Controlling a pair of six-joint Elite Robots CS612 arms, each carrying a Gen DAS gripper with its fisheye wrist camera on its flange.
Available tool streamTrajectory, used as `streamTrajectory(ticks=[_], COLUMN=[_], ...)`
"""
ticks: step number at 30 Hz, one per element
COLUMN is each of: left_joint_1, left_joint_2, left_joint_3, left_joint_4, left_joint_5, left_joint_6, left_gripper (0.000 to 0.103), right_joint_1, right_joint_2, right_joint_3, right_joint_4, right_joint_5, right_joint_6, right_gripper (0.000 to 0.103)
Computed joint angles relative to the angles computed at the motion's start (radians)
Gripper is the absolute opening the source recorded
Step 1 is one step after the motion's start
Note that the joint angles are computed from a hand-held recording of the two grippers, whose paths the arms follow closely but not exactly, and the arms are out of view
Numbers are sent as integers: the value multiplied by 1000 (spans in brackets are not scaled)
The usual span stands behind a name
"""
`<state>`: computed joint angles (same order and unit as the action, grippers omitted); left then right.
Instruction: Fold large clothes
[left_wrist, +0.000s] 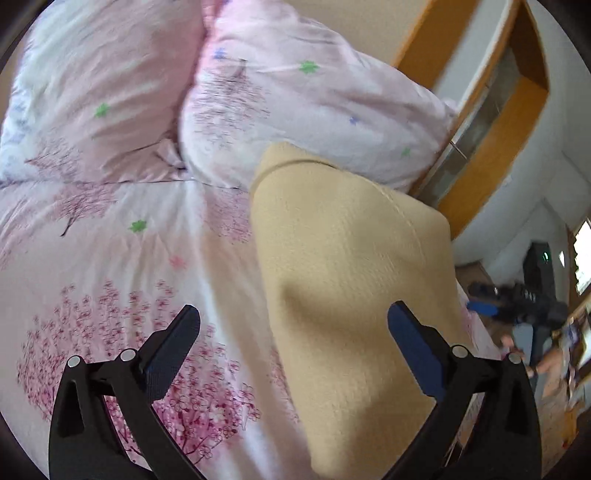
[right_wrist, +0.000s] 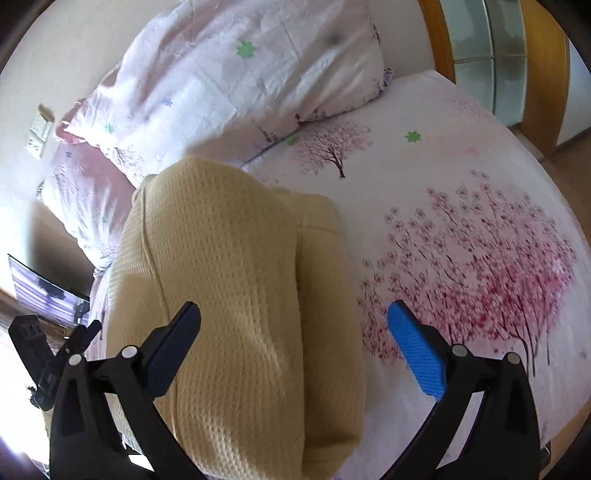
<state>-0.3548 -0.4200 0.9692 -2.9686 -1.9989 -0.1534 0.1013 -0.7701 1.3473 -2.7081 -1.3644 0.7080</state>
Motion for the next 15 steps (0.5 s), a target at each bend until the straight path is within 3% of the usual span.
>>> streamTrajectory(ticks=[3,7,12,15], left_joint_1=[-7,-34,-48,-48], left_joint_2=[-4,-14,-19,-18], left_joint_3=[-5,-15,2,2], left_joint_4=[47,146,124,115], left_joint_5=[-12,71,110,116], left_joint_6=[33,94,109,110], left_gripper=[102,102,102,102], right_joint_1=[-13,-9,-6,-10], right_joint_2=[7,7,1,2], right_joint_3=[1,-12,2,10], right_joint_4=[-10,44,25,-4], right_joint_5=[69,37,17,40], right_joint_6=[26,23,37,45], right_gripper=[101,101,101,101])
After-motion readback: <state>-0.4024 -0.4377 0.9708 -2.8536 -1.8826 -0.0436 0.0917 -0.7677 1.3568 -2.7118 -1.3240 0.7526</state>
